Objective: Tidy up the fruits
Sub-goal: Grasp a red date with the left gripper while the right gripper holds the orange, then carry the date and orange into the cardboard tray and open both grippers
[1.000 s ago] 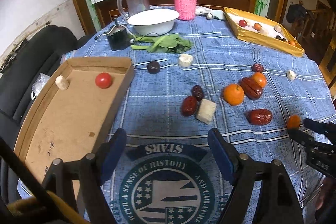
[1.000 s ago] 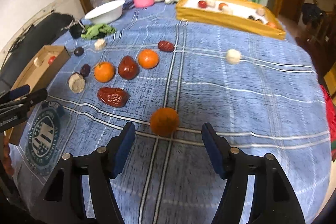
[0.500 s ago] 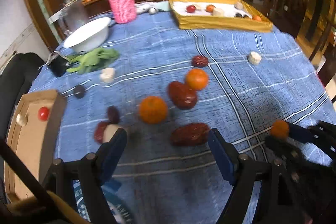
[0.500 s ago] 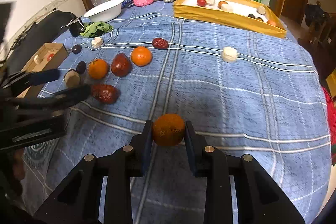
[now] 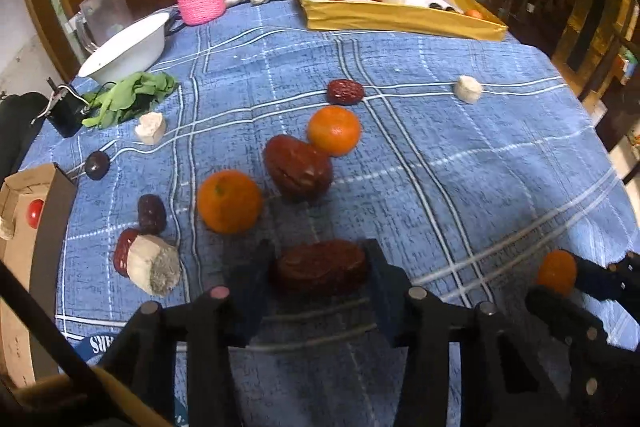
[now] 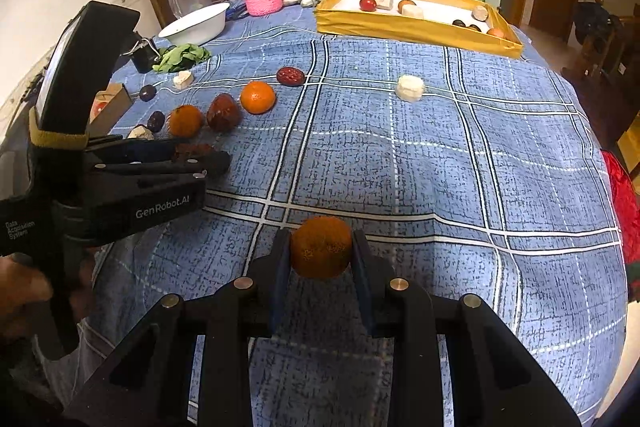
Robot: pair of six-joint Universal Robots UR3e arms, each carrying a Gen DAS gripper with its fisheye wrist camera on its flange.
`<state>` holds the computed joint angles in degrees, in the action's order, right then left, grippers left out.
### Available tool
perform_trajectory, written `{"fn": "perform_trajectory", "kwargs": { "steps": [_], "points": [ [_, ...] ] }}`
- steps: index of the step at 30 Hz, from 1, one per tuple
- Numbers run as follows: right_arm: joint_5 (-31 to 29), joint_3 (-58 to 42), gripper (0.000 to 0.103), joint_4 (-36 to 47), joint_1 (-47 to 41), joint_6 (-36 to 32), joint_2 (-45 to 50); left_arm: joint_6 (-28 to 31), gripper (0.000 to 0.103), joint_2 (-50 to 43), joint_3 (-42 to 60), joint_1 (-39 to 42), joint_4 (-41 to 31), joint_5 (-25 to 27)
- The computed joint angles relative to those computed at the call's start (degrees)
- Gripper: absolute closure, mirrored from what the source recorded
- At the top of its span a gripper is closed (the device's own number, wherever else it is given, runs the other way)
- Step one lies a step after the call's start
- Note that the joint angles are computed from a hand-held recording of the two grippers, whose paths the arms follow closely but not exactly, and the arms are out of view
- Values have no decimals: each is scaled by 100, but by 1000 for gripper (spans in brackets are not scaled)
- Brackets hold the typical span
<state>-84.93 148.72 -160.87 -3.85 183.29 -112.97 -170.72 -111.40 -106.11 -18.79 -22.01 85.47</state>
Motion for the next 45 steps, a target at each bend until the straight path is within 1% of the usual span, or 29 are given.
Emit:
{"fn": "perform_trajectory", "kwargs": {
  "steps": [5,8,11,13,16,18,23,26,29,31,35,38,42,45],
  "points": [
    [-215,-2,75,186,230,178,-283,274,55,917,-743,439,-68,-615],
    [-391,-54,75,396,437,370,-535,476,55,1535,-1112,777,-277,-890],
    [-588,-194,75,627,725,651,-732,705,55,2149,-1451,1184,-524,-1151],
    [-842,-362,75,688,1058,913,-686,896,55,2521,-1651,1484,-692,-1329],
    [-1243,-667,75,619,1628,1294,-326,1215,55,2986,-1885,2033,-958,-1638],
    [-1499,-990,75,524,2065,1572,136,1447,55,3224,-1993,2429,-1168,-1837],
    [-1763,-1915,75,338,2848,1978,1357,2052,55,3668,-2145,3504,-1650,-2215],
    [-1868,-2705,75,329,3294,2078,2177,2458,55,3826,-2149,4212,-1975,-2441],
    [-1824,-3583,75,411,3595,2131,2955,2846,55,3827,-2051,4866,-2249,-2626],
    [-1779,-4325,75,558,3770,2103,3518,3037,55,3720,-1918,5225,-2359,-2719],
    [-1647,-5833,75,959,4030,2018,4561,3250,55,3248,-1536,5775,-2311,-2778],
    [-1491,-7176,75,1428,4155,1940,5382,3248,55,2690,-1153,5979,-2086,-2747],
    [-1265,-9278,75,2144,4237,1775,6680,3087,55,1750,-505,5977,-1643,-2519],
    [-1128,-11074,75,3048,4252,1815,7687,2959,55,1042,22,5863,-1424,-2282]
  ]
}}
